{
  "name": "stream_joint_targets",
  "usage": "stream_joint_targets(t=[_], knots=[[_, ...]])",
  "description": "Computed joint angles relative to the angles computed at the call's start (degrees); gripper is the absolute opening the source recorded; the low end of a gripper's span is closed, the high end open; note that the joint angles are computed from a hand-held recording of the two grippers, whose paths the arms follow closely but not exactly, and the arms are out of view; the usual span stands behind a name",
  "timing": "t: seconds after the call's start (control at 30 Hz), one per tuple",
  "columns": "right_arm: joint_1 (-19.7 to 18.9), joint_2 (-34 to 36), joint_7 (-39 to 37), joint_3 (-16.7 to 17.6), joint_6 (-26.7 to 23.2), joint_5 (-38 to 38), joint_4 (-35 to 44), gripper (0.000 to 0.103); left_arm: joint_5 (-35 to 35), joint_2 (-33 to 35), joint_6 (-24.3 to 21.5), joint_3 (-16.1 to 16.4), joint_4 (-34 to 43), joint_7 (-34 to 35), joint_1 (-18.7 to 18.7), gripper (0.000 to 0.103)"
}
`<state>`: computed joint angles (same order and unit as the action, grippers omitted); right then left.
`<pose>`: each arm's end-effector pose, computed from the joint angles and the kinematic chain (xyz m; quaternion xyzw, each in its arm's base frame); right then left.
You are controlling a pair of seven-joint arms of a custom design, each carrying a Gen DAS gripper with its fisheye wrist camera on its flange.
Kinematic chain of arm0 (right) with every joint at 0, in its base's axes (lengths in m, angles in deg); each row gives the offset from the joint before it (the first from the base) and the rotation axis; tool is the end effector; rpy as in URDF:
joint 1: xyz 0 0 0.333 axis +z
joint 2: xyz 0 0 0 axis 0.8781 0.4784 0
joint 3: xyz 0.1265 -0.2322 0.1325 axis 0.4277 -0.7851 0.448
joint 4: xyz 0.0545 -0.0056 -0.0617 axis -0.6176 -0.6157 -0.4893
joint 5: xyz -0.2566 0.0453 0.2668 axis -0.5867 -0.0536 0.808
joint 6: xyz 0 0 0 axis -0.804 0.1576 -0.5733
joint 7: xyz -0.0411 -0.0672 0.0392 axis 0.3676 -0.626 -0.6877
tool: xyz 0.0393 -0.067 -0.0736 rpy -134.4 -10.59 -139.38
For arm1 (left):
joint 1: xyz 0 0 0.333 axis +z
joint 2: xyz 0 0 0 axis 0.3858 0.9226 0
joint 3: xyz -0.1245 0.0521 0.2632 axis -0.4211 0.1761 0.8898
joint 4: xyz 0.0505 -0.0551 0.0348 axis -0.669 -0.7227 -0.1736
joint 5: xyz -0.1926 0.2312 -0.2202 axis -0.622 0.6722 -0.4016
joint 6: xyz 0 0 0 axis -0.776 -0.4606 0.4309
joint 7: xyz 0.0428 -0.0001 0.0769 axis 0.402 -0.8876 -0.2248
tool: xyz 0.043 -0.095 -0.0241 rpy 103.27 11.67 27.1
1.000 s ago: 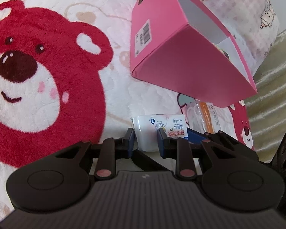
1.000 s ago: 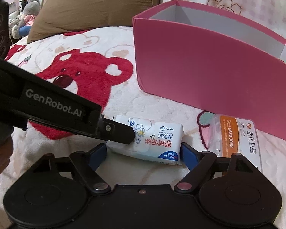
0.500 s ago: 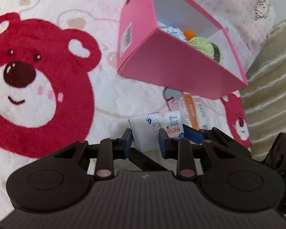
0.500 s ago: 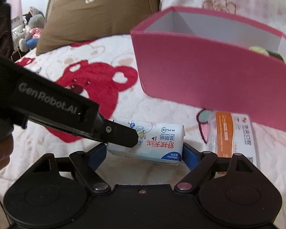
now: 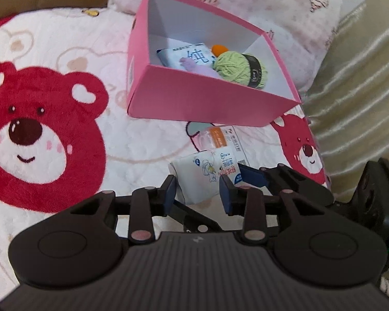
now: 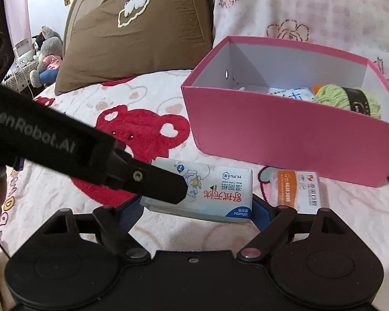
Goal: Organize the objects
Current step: 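Lift the white wipes pack with the left tool, then carry the wipes pack with the left tool over the pink box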
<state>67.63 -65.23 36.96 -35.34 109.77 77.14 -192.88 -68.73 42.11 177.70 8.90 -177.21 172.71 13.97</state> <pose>0.5785 0.0267 0.5621 -0.7148 0.5735 -0.1917 0.3512 0.6165 -0.2359 0.5575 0.5853 -0.7200 0.3718 0.0291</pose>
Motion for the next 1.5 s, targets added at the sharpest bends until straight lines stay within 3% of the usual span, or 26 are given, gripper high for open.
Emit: stream_joint_targets(t=[0.33, 0.43, 0.77, 1.17, 1.33, 1.5], knots=[[1.0, -4.2, 0.3, -1.3, 0.2, -1.3, -3.2, 0.089, 0.7, -3.9, 1.2, 0.0, -2.7, -0.2, -1.1, 0.034], [1.2, -5.2, 0.2, -1.9, -0.2, -1.4, -3.5, 0.089, -0.5, -4.0, -1.0, -0.2, -1.3, 2.4, -0.7, 0.034], [2.2, -9.1, -4.0, -4.7, -3.0, 4.2, -5.1, 0.088, -0.2, -6.5, -1.5, -0.3, -1.1, 3.9, -2.1, 0.034], [2.3, -10.6, -2.8, -5.3, -0.9, -0.3, -4.6, 0.088, 3.8, -6.5, -2.2, 0.0, 1.3, -1.7, -4.0, 0.034], [3.2, -9.6, -5.8, -6.5, -1.1, 2.5, -2.2, 0.088, 4.2, -6.0, -0.3, -0.1, 2.6, -3.2, -4.0, 0.034], [1.9, -6.9, -5.7, -5.7, -3.1, 0.5, 2.7, 0.087, 6.9, -4.4, 0.7, 0.1, 5.1, -5.4, -4.6, 0.034]])
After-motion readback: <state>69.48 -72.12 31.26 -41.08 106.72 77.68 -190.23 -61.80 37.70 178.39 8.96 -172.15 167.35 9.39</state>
